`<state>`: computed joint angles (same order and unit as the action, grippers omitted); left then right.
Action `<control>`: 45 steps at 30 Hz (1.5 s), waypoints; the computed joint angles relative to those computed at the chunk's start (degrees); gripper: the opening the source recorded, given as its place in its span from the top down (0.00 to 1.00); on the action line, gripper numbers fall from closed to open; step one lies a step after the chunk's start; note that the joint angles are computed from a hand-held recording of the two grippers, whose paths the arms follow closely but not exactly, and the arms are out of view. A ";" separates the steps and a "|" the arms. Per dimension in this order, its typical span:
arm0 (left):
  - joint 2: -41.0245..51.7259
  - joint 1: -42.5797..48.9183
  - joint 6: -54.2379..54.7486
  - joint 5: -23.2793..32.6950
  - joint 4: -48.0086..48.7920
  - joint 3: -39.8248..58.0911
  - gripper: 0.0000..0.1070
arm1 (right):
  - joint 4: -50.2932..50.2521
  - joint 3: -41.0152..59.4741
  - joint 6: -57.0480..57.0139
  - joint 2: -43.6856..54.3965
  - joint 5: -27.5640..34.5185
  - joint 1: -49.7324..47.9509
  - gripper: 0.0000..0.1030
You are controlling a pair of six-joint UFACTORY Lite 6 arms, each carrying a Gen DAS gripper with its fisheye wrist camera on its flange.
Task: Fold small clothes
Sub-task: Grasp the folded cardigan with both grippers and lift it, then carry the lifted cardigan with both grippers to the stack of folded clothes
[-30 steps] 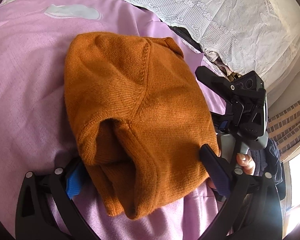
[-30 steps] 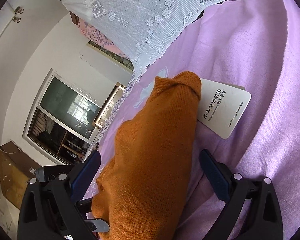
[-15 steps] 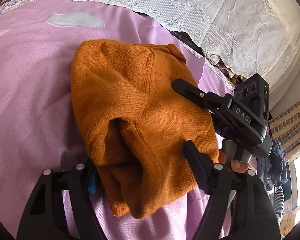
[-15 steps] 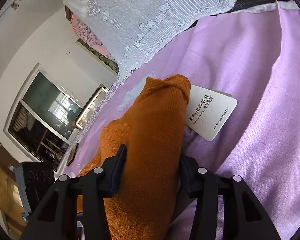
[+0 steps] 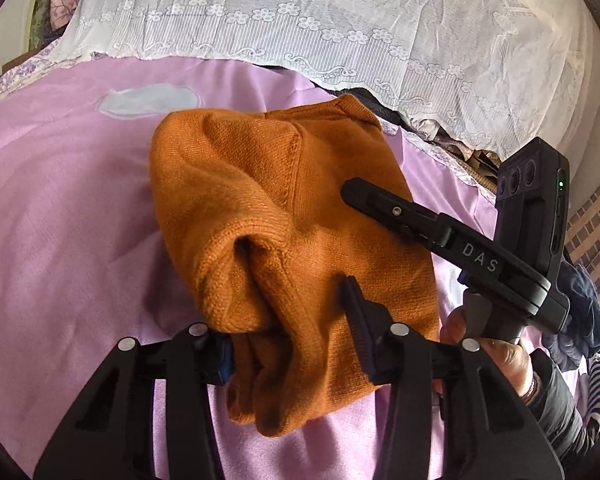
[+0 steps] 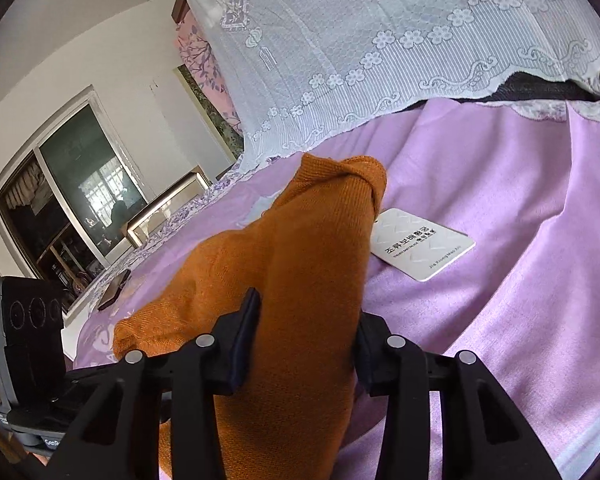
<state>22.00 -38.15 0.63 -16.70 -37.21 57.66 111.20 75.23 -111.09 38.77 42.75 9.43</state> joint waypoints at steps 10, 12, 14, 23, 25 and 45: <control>-6.17 -5.72 16.45 -8.34 -15.92 -4.12 0.66 | 9.59 -15.72 -13.76 -15.36 2.35 1.21 0.62; -7.33 -6.43 16.02 -9.40 -15.08 -5.04 0.66 | 10.40 -18.65 -14.86 -18.45 3.05 0.83 0.62; -8.47 -7.62 16.83 -10.37 -15.66 -5.94 0.66 | 10.42 -21.06 -15.00 -21.30 2.92 0.36 0.62; -11.97 -18.20 27.09 -18.34 -27.73 -9.24 0.66 | 6.94 -32.12 -12.32 -31.84 5.62 -4.12 0.62; -13.16 -20.50 27.16 -19.70 -29.06 -10.70 0.66 | 6.09 -34.95 -12.07 -34.61 5.84 -4.86 0.62; -14.64 -39.96 27.15 -29.89 -40.43 -13.97 0.66 | -9.40 -55.00 -1.38 -60.23 6.95 -14.45 0.62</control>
